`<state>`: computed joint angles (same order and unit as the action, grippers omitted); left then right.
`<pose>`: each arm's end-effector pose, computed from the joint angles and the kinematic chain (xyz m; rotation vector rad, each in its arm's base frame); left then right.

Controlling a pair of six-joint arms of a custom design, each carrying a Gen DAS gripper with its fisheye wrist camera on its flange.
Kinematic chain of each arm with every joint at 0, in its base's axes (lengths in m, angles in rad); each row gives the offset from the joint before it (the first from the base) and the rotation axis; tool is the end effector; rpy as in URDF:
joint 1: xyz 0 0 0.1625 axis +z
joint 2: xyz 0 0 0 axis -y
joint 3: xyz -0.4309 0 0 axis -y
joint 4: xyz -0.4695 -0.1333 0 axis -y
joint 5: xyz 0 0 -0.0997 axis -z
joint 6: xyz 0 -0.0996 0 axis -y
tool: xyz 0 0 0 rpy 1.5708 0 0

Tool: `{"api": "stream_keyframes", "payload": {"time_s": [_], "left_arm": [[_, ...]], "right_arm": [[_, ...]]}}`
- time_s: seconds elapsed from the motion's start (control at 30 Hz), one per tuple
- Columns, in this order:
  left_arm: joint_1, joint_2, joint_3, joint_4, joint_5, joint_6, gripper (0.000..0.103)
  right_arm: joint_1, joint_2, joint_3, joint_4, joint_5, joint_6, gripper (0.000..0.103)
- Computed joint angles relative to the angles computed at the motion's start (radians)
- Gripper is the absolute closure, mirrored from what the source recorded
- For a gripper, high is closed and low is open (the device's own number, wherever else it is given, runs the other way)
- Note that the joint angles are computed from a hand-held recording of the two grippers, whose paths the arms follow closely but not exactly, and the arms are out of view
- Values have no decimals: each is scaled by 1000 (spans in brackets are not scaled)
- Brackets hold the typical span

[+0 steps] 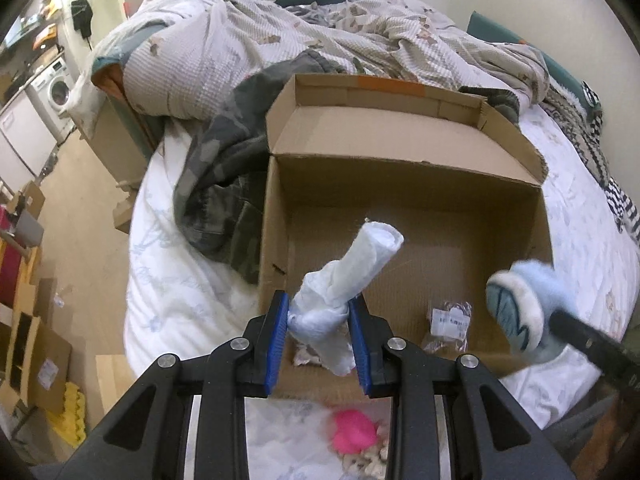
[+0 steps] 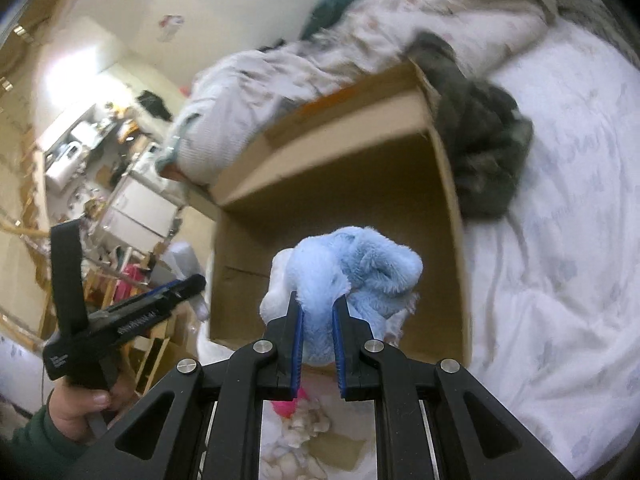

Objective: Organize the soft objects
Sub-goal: 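Carry the sock and blue plush over the box with both tools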

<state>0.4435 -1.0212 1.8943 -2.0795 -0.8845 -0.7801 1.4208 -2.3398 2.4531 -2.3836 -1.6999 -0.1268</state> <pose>-0.4508 -0.4316 0.0626 0.5753 2.3576 -0.4474 0.0733 -0.3213 0.4077 -0.0971 -2.7588 0.9724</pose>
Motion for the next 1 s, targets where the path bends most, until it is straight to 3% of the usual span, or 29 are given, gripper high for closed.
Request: {"api": "stream_keyframes", "payload": {"time_s": [0.43,0.57,1.0], "left_arm": [[39,21,34,-91,-18,-8,76],[40,15,33,-97,6,-1,76],[39,27,35,-87,-20,11,76]], "right_arm": [[-5,96,-9,45,-110,0,88],[-14,84,-2,52,-111,4,88],[7,106,-5,14,-128,9,88]]}}
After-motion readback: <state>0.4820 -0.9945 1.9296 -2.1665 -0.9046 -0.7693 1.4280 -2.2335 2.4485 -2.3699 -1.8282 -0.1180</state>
